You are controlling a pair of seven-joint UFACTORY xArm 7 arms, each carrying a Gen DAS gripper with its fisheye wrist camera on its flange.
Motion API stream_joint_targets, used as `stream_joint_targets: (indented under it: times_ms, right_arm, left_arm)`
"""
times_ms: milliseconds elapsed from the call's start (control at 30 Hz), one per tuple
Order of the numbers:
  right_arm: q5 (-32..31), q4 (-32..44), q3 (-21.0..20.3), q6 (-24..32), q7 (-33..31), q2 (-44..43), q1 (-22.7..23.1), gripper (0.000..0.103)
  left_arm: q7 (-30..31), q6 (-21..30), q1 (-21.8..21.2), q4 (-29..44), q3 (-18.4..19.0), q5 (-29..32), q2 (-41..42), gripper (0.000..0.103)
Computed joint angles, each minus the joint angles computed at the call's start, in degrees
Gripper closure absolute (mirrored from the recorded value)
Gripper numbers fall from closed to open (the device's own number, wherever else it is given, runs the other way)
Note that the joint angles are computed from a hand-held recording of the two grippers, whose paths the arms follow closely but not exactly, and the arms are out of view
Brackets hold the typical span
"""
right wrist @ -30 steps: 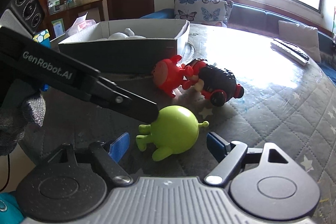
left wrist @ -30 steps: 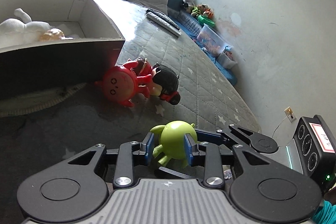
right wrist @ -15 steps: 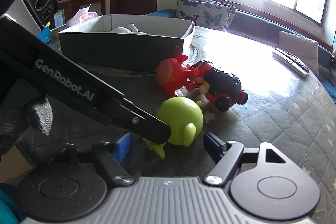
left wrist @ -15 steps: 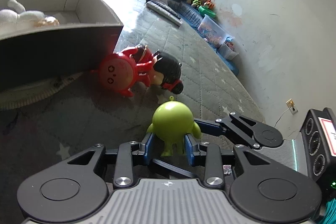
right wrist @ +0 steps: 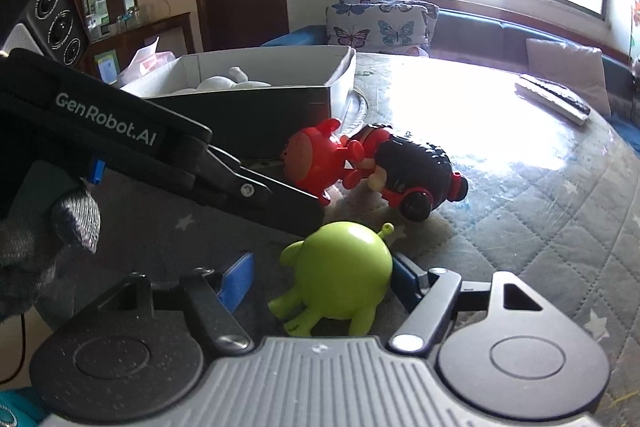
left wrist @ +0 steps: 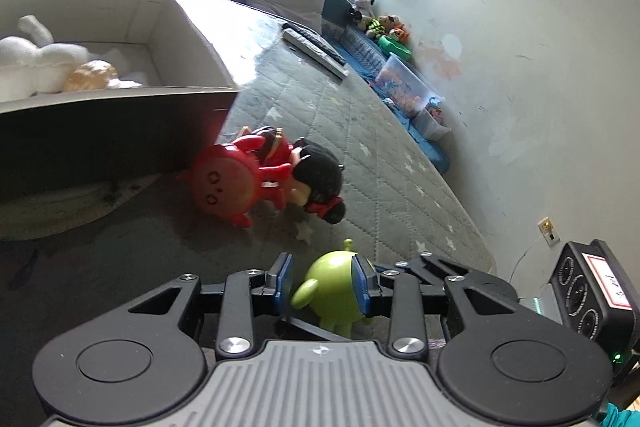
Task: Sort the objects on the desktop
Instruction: 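Move the right gripper to the green alien toy and close on it, then carry the green alien with the right gripper and release it into the box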
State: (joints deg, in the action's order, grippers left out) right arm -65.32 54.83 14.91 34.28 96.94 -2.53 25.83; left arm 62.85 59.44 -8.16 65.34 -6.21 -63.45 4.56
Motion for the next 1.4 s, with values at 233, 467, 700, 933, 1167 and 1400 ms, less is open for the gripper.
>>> stream_joint_targets:
  times_ms: [233,467,700,933,1167,1400]
  right_arm:
    - [0.63,-1.21,-0.08,-0.28,1.33,-0.93,-0.33,0.044]
    - [1.31,-0.73,0.43,0.53,1.07,-0.66,-0.55,0.044]
    - [1.49,2.01,0.44,1.0,-2.95,0.26,0.06,0.044]
    - [-1.12,10.22,-1.18,-0.23,-10.82,4.54,0.83,0.044]
    - [-0.11,25.78,-5.44,-4.21,-22.35,14.78,2.44,0.044]
    - [15.74,42.31,-6.41,-6.62,-40.88,27.51,1.12,0.044]
  left_arm:
    - [-0.14,1.05,-0.53,1.31,-0.78,-0.02,1.75,0.062]
    - [-1.53,1.34,-0.26,1.24,-1.09,-0.4,2.11,0.059]
    - [-0.15,1.92,0.86,0.12,-0.03,-2.11,-0.06,0.06]
    - [3.5,-0.12,2.24,0.3,2.29,-6.59,-3.17,0.06]
    - [4.7,-3.1,4.33,7.04,3.59,-10.0,-0.22,0.06]
    - [-3.37,-4.65,7.54,19.7,1.78,-5.91,10.08,0.06]
